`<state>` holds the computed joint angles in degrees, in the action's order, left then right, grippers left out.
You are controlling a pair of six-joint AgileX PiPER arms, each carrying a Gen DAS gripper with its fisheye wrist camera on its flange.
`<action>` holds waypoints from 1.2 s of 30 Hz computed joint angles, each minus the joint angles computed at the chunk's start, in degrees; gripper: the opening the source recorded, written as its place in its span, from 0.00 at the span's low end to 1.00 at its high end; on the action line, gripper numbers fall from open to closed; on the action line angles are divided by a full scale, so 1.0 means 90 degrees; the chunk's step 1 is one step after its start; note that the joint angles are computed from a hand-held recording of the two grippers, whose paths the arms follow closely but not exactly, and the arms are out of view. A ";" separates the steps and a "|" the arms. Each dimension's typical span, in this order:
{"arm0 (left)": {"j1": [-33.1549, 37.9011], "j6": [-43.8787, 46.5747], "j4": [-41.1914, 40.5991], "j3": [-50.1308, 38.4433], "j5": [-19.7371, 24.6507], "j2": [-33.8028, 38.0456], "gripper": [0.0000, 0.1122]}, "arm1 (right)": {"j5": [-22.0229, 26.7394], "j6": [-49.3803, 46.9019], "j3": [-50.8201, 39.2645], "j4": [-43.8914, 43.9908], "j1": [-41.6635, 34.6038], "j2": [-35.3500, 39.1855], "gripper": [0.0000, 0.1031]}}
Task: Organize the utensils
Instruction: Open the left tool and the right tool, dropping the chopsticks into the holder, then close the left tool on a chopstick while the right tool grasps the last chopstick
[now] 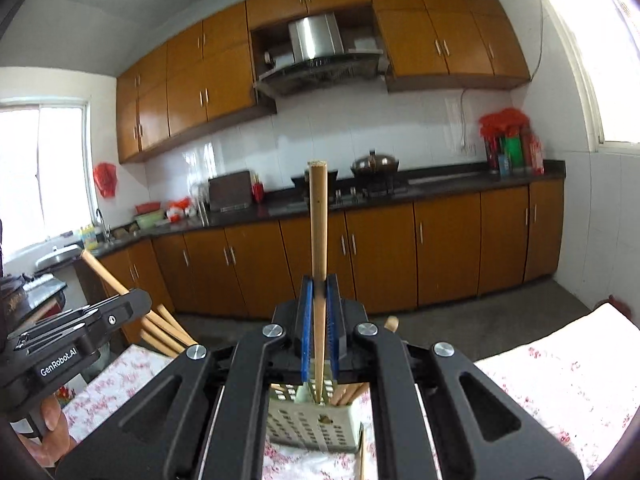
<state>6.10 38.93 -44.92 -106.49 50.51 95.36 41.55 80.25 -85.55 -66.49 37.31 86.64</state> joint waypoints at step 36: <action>0.1365 0.2065 0.0472 0.5229 -0.0560 -0.1406 0.34 | -0.0293 -0.0573 0.3218 0.3428 0.0412 -0.0416 0.31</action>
